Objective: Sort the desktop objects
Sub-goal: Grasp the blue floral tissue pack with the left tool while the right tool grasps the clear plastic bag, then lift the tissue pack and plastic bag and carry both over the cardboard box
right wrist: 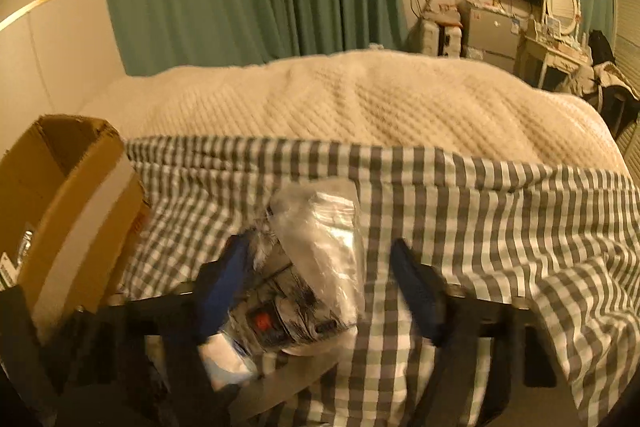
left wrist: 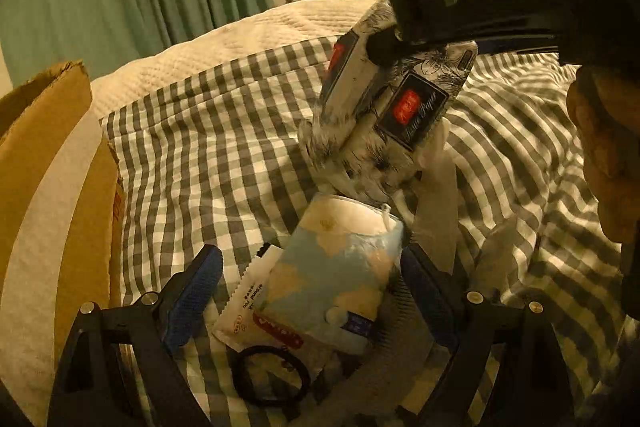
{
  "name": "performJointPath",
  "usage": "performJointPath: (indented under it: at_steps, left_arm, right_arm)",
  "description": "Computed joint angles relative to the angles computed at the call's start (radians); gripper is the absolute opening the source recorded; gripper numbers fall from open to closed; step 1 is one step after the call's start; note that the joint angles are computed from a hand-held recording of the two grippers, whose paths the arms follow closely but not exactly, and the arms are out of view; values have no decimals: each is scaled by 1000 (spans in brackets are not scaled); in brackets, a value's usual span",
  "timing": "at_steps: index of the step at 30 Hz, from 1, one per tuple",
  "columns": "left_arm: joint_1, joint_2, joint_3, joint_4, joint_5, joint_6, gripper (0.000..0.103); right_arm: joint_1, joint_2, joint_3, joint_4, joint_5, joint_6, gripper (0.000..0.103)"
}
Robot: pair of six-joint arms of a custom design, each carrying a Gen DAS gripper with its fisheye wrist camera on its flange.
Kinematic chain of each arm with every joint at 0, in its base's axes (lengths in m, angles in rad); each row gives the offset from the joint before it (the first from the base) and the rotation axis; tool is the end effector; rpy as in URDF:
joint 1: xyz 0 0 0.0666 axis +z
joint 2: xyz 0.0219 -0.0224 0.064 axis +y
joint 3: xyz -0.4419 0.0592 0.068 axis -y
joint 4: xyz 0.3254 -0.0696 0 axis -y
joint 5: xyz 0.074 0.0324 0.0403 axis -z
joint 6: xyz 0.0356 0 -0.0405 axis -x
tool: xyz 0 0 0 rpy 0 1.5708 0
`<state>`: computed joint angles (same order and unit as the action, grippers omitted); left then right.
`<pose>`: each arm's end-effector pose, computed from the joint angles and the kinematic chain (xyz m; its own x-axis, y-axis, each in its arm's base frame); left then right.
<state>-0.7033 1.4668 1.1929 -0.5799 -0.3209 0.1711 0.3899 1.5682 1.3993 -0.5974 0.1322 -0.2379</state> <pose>0.3331 -0.2683 0.4078 -0.6441 0.3343 -0.6880 0.3511 0.9283 0.1224 0.4534 0.1808 0.4420 -0.6915 -0.0316 -0.7217 -0.1296 0.9883 0.0810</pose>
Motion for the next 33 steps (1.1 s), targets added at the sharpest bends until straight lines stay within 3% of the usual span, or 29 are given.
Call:
performJointPath:
  at_steps: [2,4,5,8,26,28,33]
  left_arm:
    - [-2,2,0,-3,4,-4,92]
    - [2,11,9,-31,10,6,70]
    - [8,23,20,-65,31,11,64]
    - [12,12,8,-53,42,26,62]
    - [-95,-104,-3,11,-74,17,58]
    - [-114,-125,-2,21,-92,14,58]
    - [-118,-164,15,32,-93,8,58]
  right_arm:
    - [-6,-6,-10,0,-4,-22,37]
    - [-10,-15,-21,11,-16,-42,27]
    - [-10,-22,-26,15,-16,-49,25]
    - [-1,-45,-40,31,6,-58,23]
    - [20,-190,-132,133,148,-104,16]
    - [20,-202,-134,135,138,-97,15]
    - [55,-238,-143,158,214,-62,15]
